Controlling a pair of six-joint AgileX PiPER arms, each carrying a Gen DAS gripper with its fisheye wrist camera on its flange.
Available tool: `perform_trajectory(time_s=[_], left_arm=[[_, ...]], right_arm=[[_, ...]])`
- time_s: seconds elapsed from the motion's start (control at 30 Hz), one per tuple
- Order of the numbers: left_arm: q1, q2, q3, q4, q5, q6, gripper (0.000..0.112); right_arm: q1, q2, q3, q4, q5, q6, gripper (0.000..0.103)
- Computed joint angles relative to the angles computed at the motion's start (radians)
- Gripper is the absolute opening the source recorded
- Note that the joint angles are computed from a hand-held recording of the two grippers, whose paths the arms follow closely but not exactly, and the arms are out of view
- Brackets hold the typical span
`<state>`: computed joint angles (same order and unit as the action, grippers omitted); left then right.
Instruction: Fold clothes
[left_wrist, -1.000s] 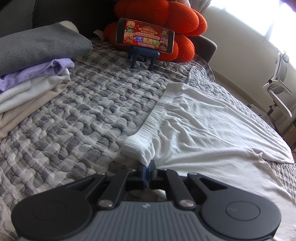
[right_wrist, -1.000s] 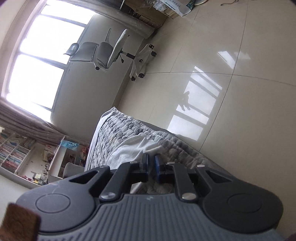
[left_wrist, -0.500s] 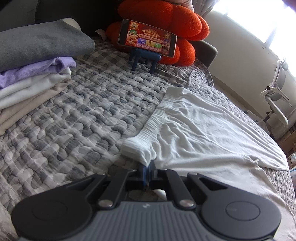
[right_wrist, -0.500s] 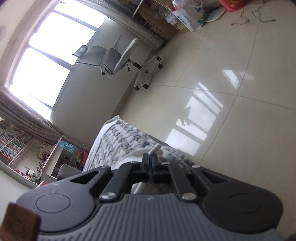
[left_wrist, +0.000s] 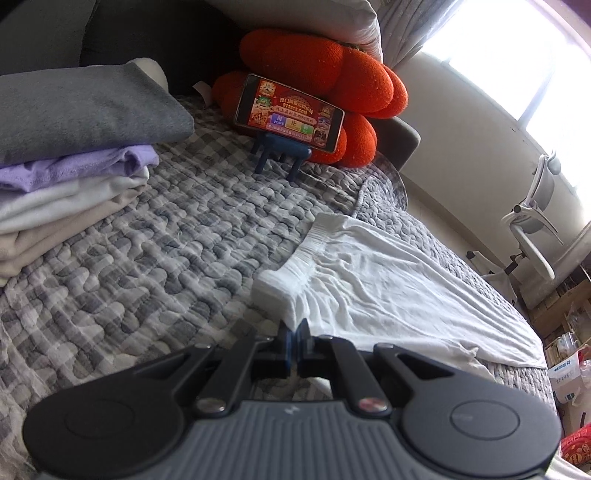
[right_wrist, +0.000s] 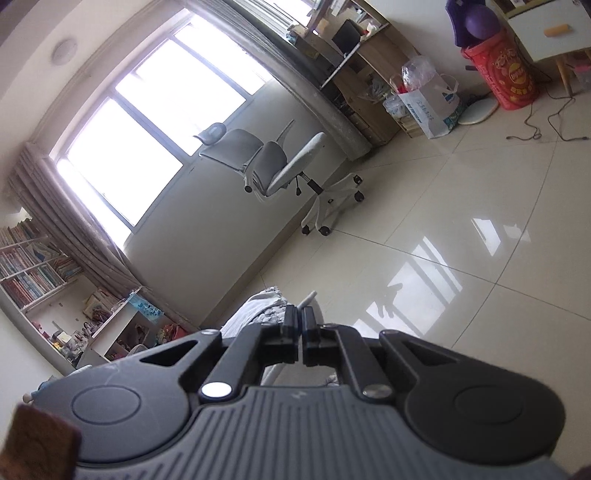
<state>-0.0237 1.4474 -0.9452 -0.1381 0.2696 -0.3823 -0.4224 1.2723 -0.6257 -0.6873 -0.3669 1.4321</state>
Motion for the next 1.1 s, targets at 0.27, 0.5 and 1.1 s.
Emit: perform_trajectory(time_s=[0.27,0.5,1.1], left_arm=[[0.001,-0.009,0.012,-0.072,-0.007,0.068,0.002],[-0.031,-0.055,0.013,0.041,-0.003,-0.034,0.002],[-0.003,0.036,-0.085,-0.058,0.073,0.0,0.002]], right_arm=[[0.024,0.002,0.001,0.104,0.028,-0.106,0.004],[-0.012,-0.039,-0.011,0.11,0.018,-0.138,0.004],[0.059,0.147,-0.171,0.101,0.083,-0.18,0.004]])
